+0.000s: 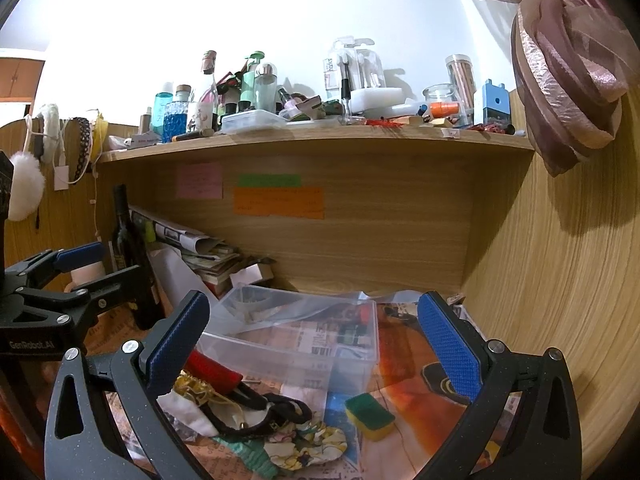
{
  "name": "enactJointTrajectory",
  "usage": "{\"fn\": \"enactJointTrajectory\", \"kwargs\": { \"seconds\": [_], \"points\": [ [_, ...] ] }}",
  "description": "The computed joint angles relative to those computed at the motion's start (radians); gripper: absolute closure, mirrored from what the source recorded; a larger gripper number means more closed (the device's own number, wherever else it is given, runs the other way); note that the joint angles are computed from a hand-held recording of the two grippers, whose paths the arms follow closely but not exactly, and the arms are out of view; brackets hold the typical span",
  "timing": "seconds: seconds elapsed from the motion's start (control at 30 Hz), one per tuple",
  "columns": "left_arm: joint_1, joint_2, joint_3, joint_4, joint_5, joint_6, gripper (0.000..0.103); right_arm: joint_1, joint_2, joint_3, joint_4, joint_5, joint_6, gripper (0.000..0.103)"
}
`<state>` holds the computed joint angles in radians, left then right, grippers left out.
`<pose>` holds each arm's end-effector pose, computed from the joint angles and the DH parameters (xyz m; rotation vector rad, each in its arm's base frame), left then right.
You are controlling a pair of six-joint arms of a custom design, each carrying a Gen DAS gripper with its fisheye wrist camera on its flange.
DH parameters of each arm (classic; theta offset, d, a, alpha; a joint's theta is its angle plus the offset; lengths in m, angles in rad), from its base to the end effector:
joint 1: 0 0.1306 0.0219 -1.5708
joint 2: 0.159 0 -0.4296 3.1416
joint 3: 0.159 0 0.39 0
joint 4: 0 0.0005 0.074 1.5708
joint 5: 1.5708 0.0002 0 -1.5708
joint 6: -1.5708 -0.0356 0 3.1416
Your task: Organize soft objects
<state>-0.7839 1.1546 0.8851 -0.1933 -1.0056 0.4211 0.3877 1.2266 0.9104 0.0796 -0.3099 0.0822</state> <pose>0.2841 -0.2415 0.4005 -0.2651 1.7963 0.1762 0.3833 0.1677 0.4061 -0.6379 1.7085 0.4963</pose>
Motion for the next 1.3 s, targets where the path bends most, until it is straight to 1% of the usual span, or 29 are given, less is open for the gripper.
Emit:
{"fn": "enactJointTrajectory", "kwargs": {
  "seconds": [1.3],
  "points": [
    [0.006,-0.014,-0.004,0.002,0.0,-0.009,0.0,-0.009,0.003,0.005,-0.003,-0.007,0.001,0.0]
  ]
}}
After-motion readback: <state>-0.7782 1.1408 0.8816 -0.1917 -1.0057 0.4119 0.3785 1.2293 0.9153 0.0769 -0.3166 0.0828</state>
